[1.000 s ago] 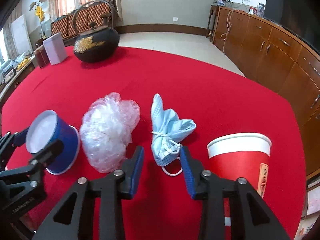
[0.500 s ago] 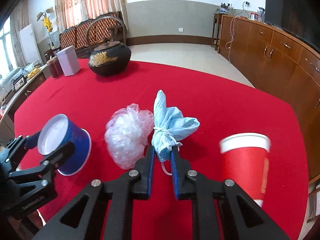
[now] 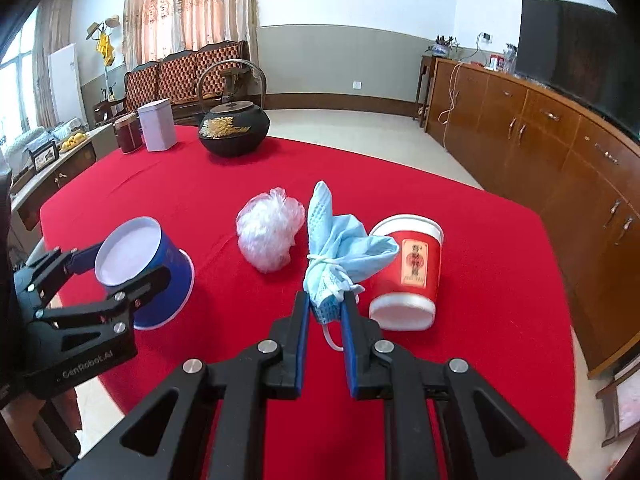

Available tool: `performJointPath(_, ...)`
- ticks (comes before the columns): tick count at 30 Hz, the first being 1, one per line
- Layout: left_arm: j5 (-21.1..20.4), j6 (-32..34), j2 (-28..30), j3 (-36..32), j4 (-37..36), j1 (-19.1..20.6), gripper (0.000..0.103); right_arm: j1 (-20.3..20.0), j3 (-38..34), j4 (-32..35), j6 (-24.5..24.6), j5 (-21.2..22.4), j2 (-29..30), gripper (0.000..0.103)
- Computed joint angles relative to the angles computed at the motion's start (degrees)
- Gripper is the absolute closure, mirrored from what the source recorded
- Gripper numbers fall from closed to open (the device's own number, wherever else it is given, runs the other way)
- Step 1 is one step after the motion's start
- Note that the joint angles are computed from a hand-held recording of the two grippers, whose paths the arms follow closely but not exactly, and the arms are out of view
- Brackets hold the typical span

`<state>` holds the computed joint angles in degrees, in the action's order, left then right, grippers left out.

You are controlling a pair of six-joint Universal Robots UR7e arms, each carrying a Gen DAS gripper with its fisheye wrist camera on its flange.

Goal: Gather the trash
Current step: 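Carry both items over the black bucket and open both tools to drop them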

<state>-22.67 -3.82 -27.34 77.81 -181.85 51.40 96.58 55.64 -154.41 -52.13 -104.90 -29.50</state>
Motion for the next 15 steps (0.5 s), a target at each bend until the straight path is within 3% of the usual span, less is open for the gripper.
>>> performJointPath(15,-1.0,-1.2,0.6,3.8,-0.4,-6.0,0.029,-3.1,22.9,-12.5,-0.7,1.2,-16.8,0.087)
